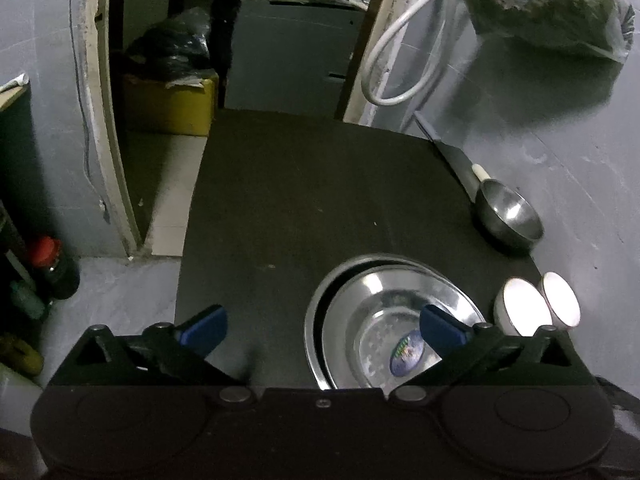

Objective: Organize plates and bowls
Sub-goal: 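Move the left gripper to the cream-handled steel bowl and grasp its rim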

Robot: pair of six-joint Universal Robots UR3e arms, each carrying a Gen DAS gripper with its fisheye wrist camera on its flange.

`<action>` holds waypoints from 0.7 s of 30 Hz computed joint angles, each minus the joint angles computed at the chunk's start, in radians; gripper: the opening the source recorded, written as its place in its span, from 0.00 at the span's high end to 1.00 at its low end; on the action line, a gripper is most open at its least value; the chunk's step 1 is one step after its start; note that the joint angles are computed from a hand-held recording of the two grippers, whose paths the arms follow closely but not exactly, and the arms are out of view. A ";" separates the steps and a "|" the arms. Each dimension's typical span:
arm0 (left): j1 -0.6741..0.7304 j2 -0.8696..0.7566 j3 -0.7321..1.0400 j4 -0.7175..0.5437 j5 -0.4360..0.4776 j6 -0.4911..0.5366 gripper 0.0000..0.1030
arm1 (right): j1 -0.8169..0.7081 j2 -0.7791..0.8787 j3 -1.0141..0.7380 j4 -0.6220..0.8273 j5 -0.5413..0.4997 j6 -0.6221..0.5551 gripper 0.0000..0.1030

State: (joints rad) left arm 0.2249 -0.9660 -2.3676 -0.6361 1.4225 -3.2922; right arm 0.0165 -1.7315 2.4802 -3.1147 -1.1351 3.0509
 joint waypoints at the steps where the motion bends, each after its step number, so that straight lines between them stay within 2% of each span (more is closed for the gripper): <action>1: -0.012 -0.025 0.006 0.027 0.013 -0.005 0.01 | -0.019 -0.012 0.019 -0.030 0.008 0.008 0.01; 5: -0.071 -0.183 0.079 0.143 0.051 -0.016 0.01 | -0.096 -0.014 0.046 -0.141 0.011 0.049 0.00; 10: -0.146 -0.453 0.276 0.275 0.047 -0.006 0.01 | -0.161 0.069 -0.094 -0.078 0.014 0.116 0.00; 13: -0.197 -0.624 0.438 0.335 0.048 -0.003 0.01 | -0.174 0.169 -0.198 -0.091 0.007 0.165 0.00; 17: -0.259 -0.855 0.690 0.349 0.052 0.017 0.01 | -0.157 0.321 -0.362 -0.072 -0.050 0.185 0.00; 21: -0.311 -1.082 0.981 0.256 0.055 0.042 0.01 | -0.159 0.465 -0.484 -0.083 -0.062 0.222 0.00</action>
